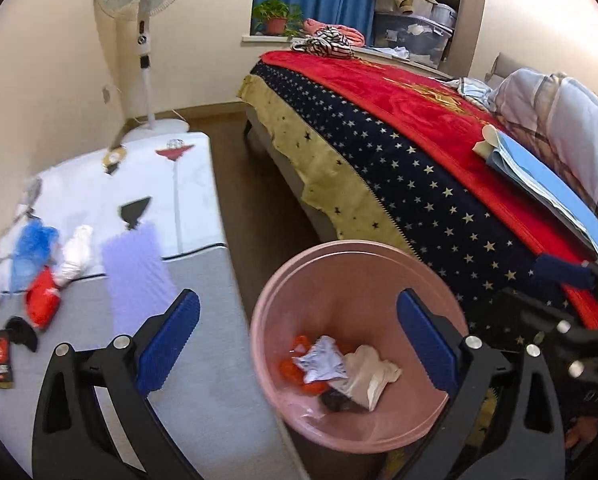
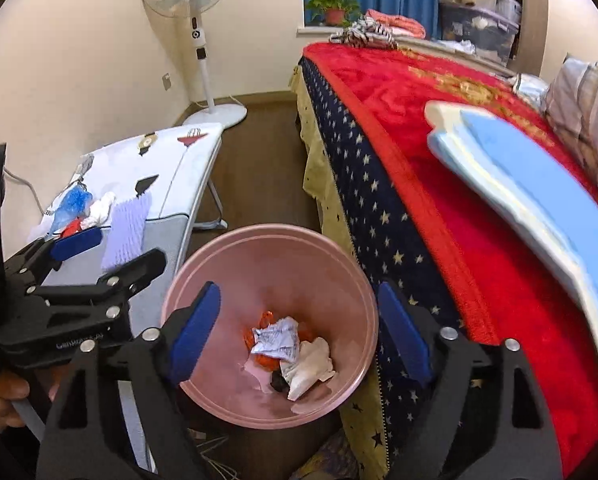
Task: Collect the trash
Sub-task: 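Open both tools to drop the paper and bag into the wastebasket, then bring both tools back over the table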
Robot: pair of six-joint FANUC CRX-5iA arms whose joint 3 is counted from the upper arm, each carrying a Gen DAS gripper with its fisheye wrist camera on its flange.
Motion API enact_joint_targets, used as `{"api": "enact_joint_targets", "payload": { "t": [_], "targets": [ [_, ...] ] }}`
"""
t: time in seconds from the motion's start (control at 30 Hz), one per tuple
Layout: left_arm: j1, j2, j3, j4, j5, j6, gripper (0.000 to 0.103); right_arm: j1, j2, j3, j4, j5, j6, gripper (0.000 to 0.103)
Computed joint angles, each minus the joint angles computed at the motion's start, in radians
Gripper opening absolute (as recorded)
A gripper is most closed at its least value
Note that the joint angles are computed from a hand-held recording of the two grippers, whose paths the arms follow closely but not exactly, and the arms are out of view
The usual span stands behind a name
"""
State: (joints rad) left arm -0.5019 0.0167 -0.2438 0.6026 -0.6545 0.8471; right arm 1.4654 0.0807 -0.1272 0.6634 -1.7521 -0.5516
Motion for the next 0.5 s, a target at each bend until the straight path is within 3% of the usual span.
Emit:
{"api": "enact_joint_targets", "payload": {
  "t": [0.1, 0.2, 0.3, 0.5],
  "targets": [
    [0.042, -0.076, -0.022, -0.01, -0.015, -0.024, 0.096, 0.028, 0.037, 0.077, 0.072, -0.075, -0.02, 0.089],
    [0.125, -0.215, -0.116, 0.088, -0.004, -0.148, 0.096, 0.076, 0.118, 0.191, 0.192, -0.154, -0.025, 0.098],
    [0.21, -0.315, -0.167, 0.125, -0.034, -0.226, 0.096, 0.113, 0.221, 0.311, 0.313, -0.179, 0.003, 0.098],
    [0.427, -0.528, -0.29, 0.202, -0.12, -0.342, 0.096, 0.138, 0.418, 0.569, 0.4, -0.184, 0.143, 0.098]
  ]
}}
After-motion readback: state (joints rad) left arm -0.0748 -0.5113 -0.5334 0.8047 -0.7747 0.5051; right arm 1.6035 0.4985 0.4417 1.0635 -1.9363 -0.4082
